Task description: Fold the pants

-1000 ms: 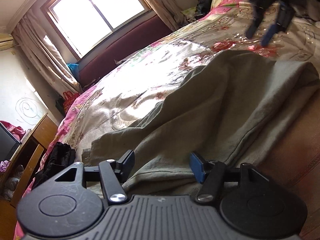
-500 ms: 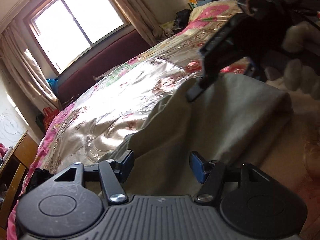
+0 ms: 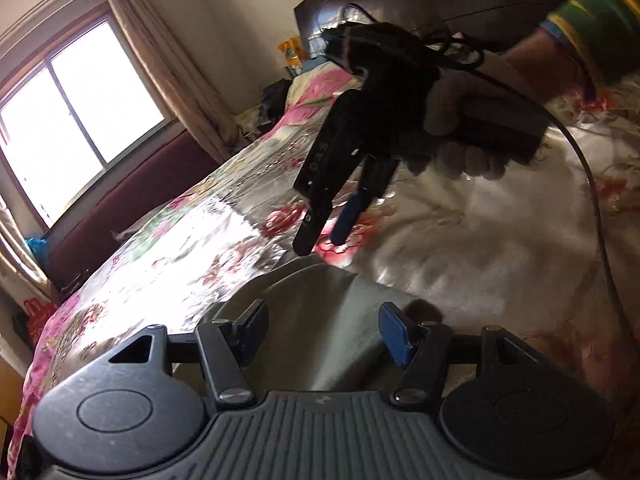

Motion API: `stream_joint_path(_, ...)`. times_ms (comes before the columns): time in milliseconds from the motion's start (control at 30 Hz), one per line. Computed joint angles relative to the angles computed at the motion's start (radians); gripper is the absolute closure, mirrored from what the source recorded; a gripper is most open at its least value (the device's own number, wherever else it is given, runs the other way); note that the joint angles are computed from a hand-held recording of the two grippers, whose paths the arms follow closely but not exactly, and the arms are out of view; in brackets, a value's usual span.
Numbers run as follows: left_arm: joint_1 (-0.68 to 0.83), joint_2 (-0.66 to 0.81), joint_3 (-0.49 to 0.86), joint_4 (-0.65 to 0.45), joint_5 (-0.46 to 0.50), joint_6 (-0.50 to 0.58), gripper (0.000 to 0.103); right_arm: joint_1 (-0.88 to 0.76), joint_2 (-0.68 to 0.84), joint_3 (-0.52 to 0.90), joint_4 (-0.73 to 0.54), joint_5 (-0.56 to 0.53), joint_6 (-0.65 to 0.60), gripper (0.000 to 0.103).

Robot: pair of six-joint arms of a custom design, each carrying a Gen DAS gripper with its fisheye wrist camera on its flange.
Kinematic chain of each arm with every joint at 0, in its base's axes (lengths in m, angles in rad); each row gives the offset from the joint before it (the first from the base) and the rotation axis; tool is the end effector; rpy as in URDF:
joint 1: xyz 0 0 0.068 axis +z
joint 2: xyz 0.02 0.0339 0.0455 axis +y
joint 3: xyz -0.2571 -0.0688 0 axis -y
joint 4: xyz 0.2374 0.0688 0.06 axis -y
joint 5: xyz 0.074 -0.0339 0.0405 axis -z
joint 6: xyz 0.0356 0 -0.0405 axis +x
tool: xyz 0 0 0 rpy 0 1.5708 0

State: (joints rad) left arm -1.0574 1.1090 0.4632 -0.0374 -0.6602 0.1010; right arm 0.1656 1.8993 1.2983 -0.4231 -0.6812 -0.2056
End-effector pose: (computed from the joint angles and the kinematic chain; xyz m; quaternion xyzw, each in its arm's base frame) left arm 0.1223 -0.1725 0.1842 0.3512 0.7912 0.0730 0.4953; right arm 0.3766 0.0857 0.1853 -0.2561 0.8753 0.3165 0.2608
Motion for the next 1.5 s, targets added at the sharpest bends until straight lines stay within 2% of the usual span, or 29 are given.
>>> stream_joint_path(67, -0.01, 0.075, 0.021, 0.02, 0.008, 0.003, 0.028, 0.02, 0.023, 0.078, -0.124, 0.053, -0.223, 0.063)
stream_joint_path(100, -0.019, 0.112, 0.037, 0.019, 0.006, -0.008, 0.028, 0.026, 0.04, 0.113, -0.169, 0.064, -0.302, 0.07)
stream_joint_path(167, -0.012, 0.157, 0.065, 0.001, 0.014, -0.033, 0.028, 0.04, 0.069, 0.17, -0.229, 0.07, -0.399, 0.075)
stream_joint_path(267, 0.003, 0.172, 0.102, -0.066, 0.04, -0.101, 0.028, 0.06, 0.118, 0.261, -0.32, 0.065, -0.526, 0.073)
stream_joint_path(333, 0.006, 0.167, 0.111, -0.091, 0.043, -0.116, 0.028, 0.08, 0.172, 0.36, -0.426, 0.084, -0.619, 0.071)
stream_joint_path(367, 0.004, 0.166, 0.11, -0.096, 0.041, -0.122, 0.028, 0.094, 0.19, 0.391, -0.456, 0.111, -0.652, 0.076)
stream_joint_path(400, 0.004, 0.174, 0.108, -0.091, 0.04, -0.127, 0.028, 0.108, 0.195, 0.399, -0.459, 0.143, -0.667, 0.089)
stream_joint_path(433, 0.004, 0.174, 0.105, -0.089, 0.039, -0.133, 0.028, 0.12, 0.201, 0.411, -0.477, 0.172, -0.679, 0.097)
stream_joint_path(467, 0.004, 0.177, 0.105, -0.087, 0.037, -0.14, 0.029, 0.127, 0.207, 0.423, -0.494, 0.194, -0.677, 0.099)
stream_joint_path(567, 0.008, 0.186, 0.106, -0.093, 0.052, -0.167, 0.034, 0.118, 0.187, 0.428, -0.488, 0.188, -0.593, 0.1)
stream_joint_path(633, 0.022, 0.205, 0.107, -0.09, 0.082, -0.194, 0.041, 0.104, 0.188, 0.456, -0.477, 0.151, -0.512, 0.101)
stream_joint_path(733, 0.034, 0.222, 0.106, -0.08, 0.109, -0.227, 0.047, 0.108, 0.199, 0.442, -0.339, 0.161, -0.345, 0.103)
stream_joint_path(800, 0.026, 0.229, 0.11, -0.085, 0.098, -0.234, 0.047, 0.137, 0.197, 0.377, -0.192, 0.229, -0.254, 0.103)
stream_joint_path(867, 0.008, 0.229, 0.109, -0.089, 0.073, -0.245, 0.047, 0.148, 0.199, 0.344, -0.121, 0.261, -0.161, 0.102)
stream_joint_path(967, -0.016, 0.208, 0.114, -0.119, 0.034, -0.257, 0.045, 0.096, 0.081, 0.202, -0.05, 0.219, -0.111, 0.094)
stream_joint_path(1033, -0.017, 0.17, 0.102, -0.14, 0.034, -0.274, 0.044, 0.026, 0.0, 0.134, -0.115, 0.133, -0.114, 0.088)
stream_joint_path(1100, -0.012, 0.131, 0.09, -0.159, 0.044, -0.282, 0.044, -0.042, -0.059, 0.05, -0.148, 0.037, -0.065, 0.057)
stream_joint_path(1133, -0.01, 0.118, 0.087, -0.168, 0.048, -0.284, 0.044, -0.062, -0.064, 0.025, -0.162, -0.002, -0.049, 0.055)
stream_joint_path(1167, -0.009, 0.113, 0.086, -0.175, 0.049, -0.287, 0.043, -0.075, -0.057, 0.004, -0.173, -0.053, -0.024, 0.055)
stream_joint_path(1233, -0.015, 0.121, 0.093, -0.184, 0.039, -0.298, 0.043, -0.073, -0.037, -0.037, -0.109, -0.123, 0.054, 0.055)
stream_joint_path(1300, -0.037, 0.148, 0.113, -0.195, 0.006, -0.309, 0.043, -0.036, -0.001, -0.051, -0.007, -0.12, 0.151, 0.055)
stream_joint_path(1433, -0.064, 0.206, 0.123, -0.148, -0.028, -0.28, 0.038, 0.016, 0.129, 0.034, 0.065, -0.141, 0.336, 0.057)
stream_joint_path(1500, -0.054, 0.239, 0.132, -0.133, -0.014, -0.263, 0.042, 0.024, 0.158, 0.05, 0.128, -0.152, 0.46, 0.093)
